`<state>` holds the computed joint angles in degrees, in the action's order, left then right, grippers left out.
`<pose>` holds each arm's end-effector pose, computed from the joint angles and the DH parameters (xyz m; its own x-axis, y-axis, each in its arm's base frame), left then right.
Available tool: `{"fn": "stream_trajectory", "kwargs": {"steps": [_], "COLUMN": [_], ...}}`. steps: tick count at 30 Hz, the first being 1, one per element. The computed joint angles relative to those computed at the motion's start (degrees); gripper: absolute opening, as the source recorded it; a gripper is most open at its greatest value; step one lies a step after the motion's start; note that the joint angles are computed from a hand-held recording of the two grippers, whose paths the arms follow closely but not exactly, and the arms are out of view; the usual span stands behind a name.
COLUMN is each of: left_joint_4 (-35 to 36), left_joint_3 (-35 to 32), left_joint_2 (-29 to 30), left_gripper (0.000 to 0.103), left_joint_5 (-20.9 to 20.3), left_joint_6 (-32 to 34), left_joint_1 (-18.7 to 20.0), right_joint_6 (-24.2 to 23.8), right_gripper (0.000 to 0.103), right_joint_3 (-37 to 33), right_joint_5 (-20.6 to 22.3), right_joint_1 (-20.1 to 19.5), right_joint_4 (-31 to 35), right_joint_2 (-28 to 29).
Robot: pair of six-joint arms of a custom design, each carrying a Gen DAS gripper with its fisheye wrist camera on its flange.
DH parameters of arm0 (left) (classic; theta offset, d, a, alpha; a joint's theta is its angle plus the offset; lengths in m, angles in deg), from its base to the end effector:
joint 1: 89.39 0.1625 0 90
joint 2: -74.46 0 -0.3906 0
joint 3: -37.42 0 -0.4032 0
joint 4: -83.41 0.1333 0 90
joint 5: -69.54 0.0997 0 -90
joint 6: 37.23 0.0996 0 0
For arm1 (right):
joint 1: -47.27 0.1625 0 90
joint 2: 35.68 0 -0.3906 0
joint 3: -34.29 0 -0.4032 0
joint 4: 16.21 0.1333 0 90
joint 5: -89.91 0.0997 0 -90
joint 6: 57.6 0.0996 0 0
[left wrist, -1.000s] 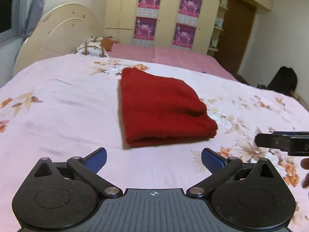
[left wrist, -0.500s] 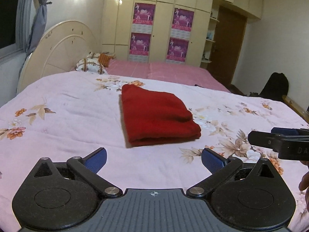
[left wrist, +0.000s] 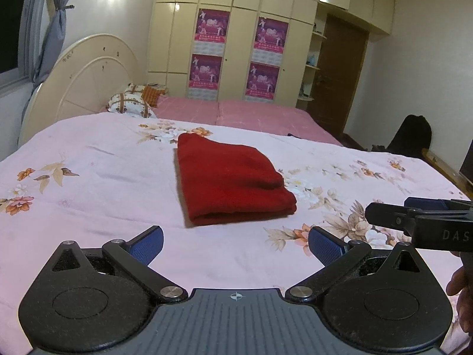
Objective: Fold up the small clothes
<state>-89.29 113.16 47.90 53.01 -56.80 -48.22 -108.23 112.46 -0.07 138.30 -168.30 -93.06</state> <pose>-0.3851 -0.6407 0.0635 -0.7622 -0.3104 -0.5681 0.3951 0.4721 -0.7880 0.1464 -0.7256 0.3394 -0.6238 -0.5922 0.5101 -0.7815 0.4624 -0.4189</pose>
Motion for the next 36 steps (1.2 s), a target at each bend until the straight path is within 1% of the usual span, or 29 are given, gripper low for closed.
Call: {"fn": "stream_trajectory", "kwargs": {"steps": [14,19,30,36], "left_joint_4": [-0.7,-0.8,1.6,1.3], "left_joint_3": [-1.3,-2.4,-3.1,-3.3], "left_joint_2": [0.8,1.4,1.6,1.8], "left_gripper": [0.103,0.103,0.103,0.103], "left_joint_5": [-0.2,-0.3,-0.5,-0.7], "left_joint_6": [1.6,2.4,1.0,1.5], "left_joint_1": [0.0,0.1,0.3,0.4], "right_joint_6": [0.4,1.1,1.1,1.0], "right_gripper": [0.092,0.092,0.093,0.093], "right_joint_3": [-0.4,-1.2,-1.7,-1.8], "right_joint_5": [-0.6,-0.9,-1.5,-1.5], "right_joint_1": [0.0,0.1,0.0,-0.1], "right_joint_4": [0.0,1.1,1.4,1.1], "right_joint_2": [0.3,0.7,1.1,1.2]}}
